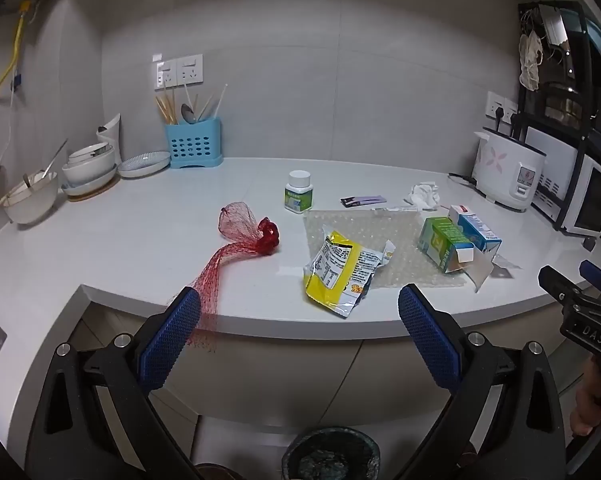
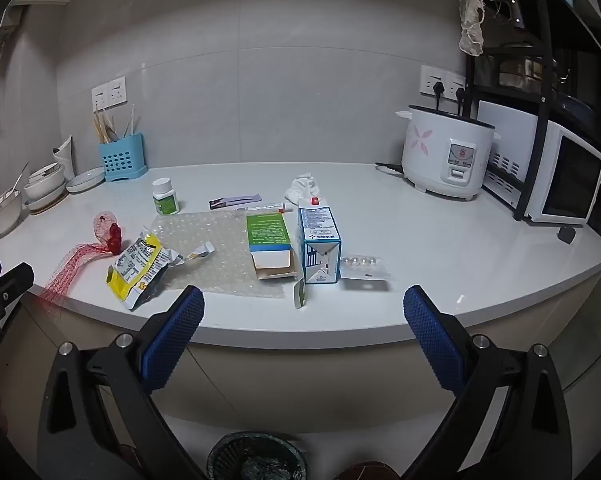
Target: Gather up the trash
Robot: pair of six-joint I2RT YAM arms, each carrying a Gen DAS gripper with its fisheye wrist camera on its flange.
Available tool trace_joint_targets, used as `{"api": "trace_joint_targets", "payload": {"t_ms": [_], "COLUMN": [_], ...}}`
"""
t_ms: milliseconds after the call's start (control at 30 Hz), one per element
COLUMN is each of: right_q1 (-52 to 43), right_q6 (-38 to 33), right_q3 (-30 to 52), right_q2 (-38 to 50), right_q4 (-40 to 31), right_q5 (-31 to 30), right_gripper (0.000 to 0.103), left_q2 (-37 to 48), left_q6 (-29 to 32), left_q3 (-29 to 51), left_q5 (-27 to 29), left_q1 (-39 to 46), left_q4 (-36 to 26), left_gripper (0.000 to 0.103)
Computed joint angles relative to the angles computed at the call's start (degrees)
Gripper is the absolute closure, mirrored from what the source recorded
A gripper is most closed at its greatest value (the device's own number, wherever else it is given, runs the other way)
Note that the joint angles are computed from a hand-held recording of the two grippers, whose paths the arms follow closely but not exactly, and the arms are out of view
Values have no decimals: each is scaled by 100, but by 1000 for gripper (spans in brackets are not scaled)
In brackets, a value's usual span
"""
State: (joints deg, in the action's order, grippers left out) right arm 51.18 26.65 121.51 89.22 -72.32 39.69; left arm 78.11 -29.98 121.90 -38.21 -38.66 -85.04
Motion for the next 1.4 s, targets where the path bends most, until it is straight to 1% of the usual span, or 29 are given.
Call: {"api": "trace_joint_targets", "payload": {"t_ms": [233, 300, 367, 400, 433, 467, 567, 600, 767, 900, 1067, 1400], "right_q1": [-4, -14, 8, -6, -57, -53, -39, -38, 25, -30, -22, 64], "right_q6": [43, 24, 37, 27, -1, -4, 25, 29, 125, 144, 138, 115], "right_q3": [-28, -83, 36, 31, -201, -248, -185, -188, -47, -134, -203, -204], "right_q2": [-19, -72, -16, -32, -172, -204, -179, -194, -150, -218, -246, -239], "right_q4": [-22, 10, -59, -60, 55, 75, 33, 29, -102, -53, -42, -44], "right_q5": [-41, -48, -28, -47, -96, -90, -78, -95, -96, -221, -227, -257], "right_gripper": [7, 7, 7, 7, 7, 7, 7, 7, 7, 7, 7, 7], "left_q2": [38, -41, -93, -84, -66, 18, 110, 77, 139, 37, -112, -281], "left_q6": [-101, -130, -79, -49, -36, -58, -143, -65, -136, -80, -29, -56], "left_q3": [39, -75, -130, -92, -66, 75, 249, 170, 266, 85, -208, -534], "left_q5": [-113, -138, -127, -117, -123, -160, -207, -154, -115, -31, 102, 177], "left_q1": [-157, -178, -150, -132, -137, -173, -247, -162, -150, -54, 70, 84], "left_q4": [-89, -68, -22, -28, -26, -111, -246, -161, -256, -135, 83, 237], "left_gripper": [6, 6, 6, 6, 6, 6, 6, 6, 6, 6, 6, 6]}}
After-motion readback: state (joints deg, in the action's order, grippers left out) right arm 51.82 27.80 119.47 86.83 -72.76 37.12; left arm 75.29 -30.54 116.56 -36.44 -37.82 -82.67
